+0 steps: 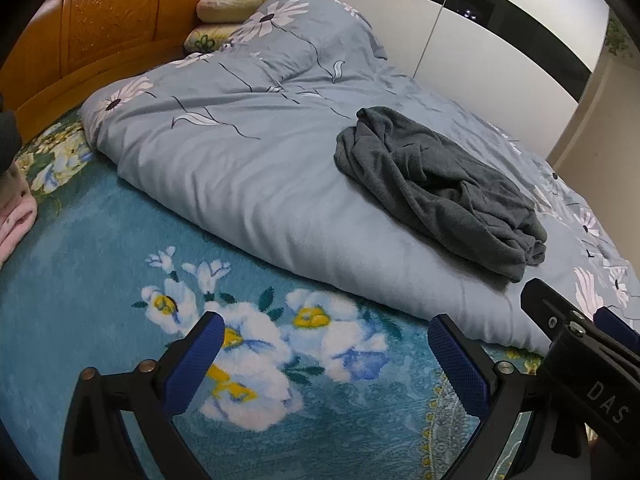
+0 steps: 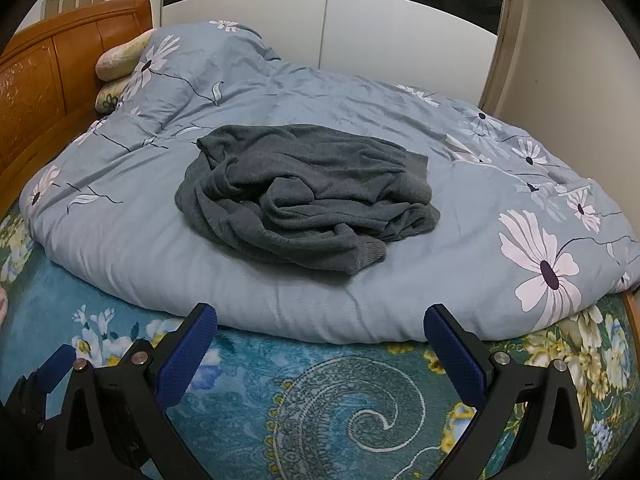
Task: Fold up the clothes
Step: 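Move both grippers toward the crumpled grey sweatshirt on the duvet, then grasp the grey sweatshirt with the right gripper and lift it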
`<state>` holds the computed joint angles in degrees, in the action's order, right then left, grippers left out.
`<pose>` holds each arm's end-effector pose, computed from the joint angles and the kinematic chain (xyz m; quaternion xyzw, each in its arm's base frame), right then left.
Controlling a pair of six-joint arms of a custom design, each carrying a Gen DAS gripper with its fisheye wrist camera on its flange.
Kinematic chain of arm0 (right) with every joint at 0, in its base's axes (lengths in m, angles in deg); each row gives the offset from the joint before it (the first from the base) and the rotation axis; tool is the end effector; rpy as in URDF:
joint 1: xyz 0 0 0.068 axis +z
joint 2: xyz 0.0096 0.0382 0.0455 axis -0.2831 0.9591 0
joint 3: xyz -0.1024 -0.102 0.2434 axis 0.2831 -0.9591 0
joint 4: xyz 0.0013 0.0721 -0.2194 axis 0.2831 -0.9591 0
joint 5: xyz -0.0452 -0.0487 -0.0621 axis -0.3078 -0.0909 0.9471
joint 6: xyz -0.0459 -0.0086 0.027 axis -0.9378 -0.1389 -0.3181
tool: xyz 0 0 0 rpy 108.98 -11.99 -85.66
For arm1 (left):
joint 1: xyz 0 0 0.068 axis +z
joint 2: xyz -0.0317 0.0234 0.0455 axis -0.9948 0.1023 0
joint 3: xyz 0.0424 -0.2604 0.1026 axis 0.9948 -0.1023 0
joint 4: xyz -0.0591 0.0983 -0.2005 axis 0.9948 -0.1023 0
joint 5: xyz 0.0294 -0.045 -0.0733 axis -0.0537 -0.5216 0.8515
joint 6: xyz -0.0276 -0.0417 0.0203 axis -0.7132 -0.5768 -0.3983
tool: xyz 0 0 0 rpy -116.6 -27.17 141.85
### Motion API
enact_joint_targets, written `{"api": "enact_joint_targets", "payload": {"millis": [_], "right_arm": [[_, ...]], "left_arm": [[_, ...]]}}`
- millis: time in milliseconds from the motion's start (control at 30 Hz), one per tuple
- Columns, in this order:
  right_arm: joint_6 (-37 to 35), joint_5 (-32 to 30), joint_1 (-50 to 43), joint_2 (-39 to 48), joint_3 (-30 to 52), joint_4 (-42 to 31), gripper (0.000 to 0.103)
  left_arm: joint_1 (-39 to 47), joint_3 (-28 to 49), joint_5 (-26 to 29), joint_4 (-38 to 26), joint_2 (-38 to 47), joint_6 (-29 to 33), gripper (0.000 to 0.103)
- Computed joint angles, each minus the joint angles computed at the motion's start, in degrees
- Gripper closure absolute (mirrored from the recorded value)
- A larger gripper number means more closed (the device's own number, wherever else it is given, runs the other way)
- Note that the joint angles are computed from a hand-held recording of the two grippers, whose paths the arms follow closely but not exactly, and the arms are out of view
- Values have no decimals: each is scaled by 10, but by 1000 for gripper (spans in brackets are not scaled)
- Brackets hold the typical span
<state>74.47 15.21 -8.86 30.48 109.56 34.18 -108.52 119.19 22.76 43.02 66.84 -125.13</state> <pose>0.3244 0.0384 0.2861 -0.0404 0.9310 -0.0392 0.3606 0.2722 -0.1114 0.2520 -0.2012 0.9163 -0.0522 0.3422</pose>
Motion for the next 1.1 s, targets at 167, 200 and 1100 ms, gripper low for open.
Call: {"api": "enact_joint_targets", "payload": {"millis": [167,200,1100], "right_arm": [[3,1,3,11,4,0,0],[2,-1,4,14,7,-1,0],[-134,177,78,329,356,-160,96]], "left_arm": [[3,0,5,-2,4,-1,0],[5,0,8,-3,5,-3,0],[99,-49,14,-52,-3,-80,0]]}}
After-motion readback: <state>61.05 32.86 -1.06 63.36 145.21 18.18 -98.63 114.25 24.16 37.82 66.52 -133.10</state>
